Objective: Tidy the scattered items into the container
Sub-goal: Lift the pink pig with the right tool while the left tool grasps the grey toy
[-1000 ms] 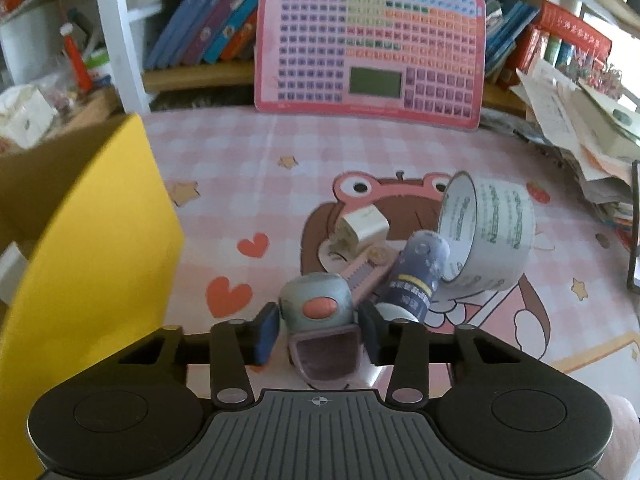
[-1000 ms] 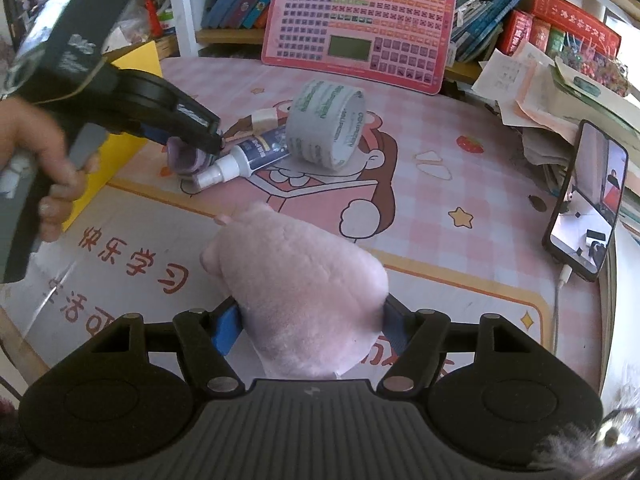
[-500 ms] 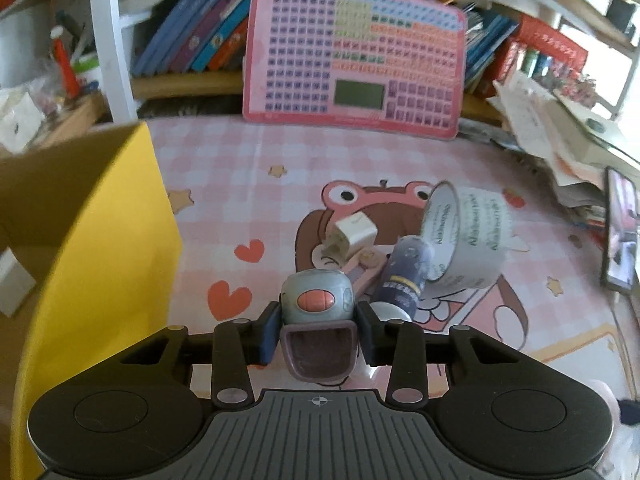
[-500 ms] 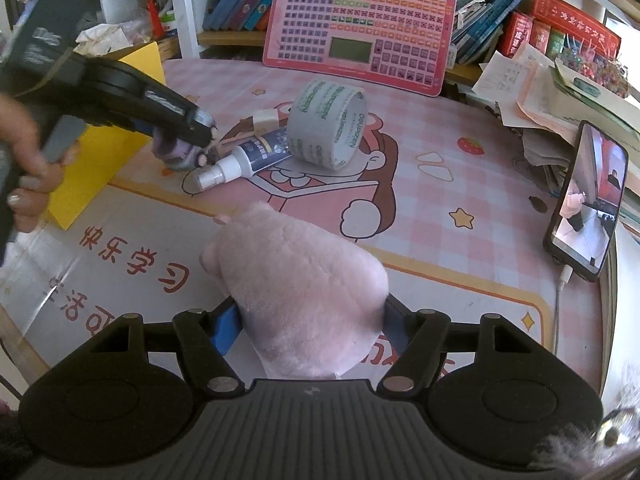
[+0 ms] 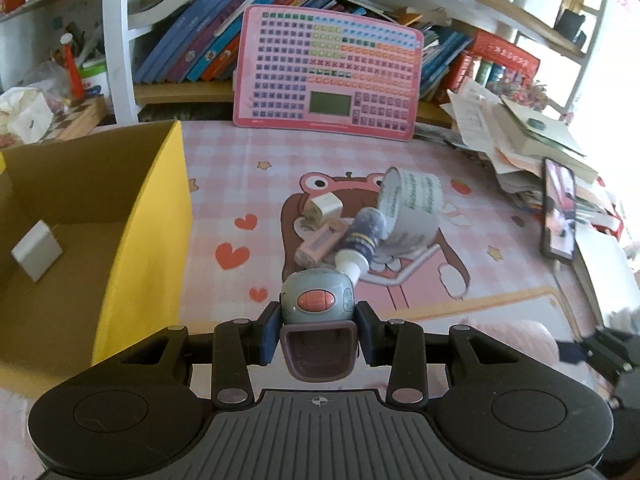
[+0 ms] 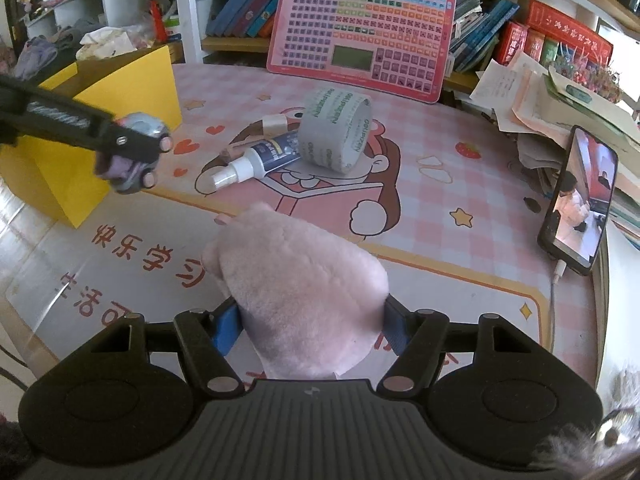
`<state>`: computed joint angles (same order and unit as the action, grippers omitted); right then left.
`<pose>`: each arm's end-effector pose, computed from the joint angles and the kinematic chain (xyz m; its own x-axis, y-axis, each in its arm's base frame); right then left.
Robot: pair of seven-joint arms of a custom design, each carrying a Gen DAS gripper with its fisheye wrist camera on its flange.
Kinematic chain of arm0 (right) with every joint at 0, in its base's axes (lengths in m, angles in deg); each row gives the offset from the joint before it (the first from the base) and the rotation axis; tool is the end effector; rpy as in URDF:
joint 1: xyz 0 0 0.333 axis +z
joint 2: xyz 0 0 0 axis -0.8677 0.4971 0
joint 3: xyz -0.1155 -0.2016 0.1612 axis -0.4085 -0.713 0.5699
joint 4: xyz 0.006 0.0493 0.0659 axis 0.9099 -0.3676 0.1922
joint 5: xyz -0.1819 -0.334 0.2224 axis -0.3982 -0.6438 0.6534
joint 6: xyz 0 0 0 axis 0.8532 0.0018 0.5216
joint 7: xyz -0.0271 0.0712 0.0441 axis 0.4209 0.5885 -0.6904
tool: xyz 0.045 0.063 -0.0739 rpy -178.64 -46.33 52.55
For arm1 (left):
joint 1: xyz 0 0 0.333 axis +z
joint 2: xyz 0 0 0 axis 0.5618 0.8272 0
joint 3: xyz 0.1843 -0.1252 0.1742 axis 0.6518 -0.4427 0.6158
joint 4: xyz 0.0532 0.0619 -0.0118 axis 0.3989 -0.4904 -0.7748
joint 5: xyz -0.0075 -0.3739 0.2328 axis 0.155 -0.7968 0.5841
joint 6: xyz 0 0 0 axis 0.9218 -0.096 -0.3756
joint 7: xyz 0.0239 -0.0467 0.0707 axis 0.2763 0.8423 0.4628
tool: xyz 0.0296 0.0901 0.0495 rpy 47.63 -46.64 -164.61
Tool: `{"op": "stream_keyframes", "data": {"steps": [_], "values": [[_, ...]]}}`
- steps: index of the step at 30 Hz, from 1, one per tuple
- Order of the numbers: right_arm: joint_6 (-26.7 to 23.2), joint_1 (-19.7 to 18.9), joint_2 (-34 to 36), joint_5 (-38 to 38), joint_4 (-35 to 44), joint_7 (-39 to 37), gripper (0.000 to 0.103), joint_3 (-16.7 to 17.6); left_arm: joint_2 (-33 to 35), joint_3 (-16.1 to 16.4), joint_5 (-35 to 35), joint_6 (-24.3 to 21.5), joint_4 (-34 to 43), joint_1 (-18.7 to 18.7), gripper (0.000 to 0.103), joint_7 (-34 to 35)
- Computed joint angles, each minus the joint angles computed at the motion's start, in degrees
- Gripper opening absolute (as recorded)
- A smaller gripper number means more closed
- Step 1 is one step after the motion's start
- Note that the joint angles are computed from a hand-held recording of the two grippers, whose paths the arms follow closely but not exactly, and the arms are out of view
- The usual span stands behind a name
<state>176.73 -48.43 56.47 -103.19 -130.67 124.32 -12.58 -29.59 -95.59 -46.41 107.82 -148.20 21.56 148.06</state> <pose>0.5034 0.1863 0.2727 0.0425 -0.9991 0.0086 -0.7605 -0.0379 -0.6482 0.6074 -0.3178 0.3036 -0.4210 -0.8956 0.1438 -0.7104 0.2269 -0.6662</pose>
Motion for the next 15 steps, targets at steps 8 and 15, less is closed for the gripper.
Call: {"op": "stream_keyframes", "data": {"steps": [8, 15], "values": [[-2.0, 0.6, -2.2, -2.7, -1.6, 4.0, 0.066, 1.6, -5.2, -14.0, -11.3, 0.8, -8.7, 13.8, 0.038, 11.3], [-6.8, 2.6, -3.9, -0.2, -2.3, 3.6, 0.066, 4.0, -6.7, -28.4, -26.1, 2.6, -12.9, 27.7, 0.038, 27.2]]}}
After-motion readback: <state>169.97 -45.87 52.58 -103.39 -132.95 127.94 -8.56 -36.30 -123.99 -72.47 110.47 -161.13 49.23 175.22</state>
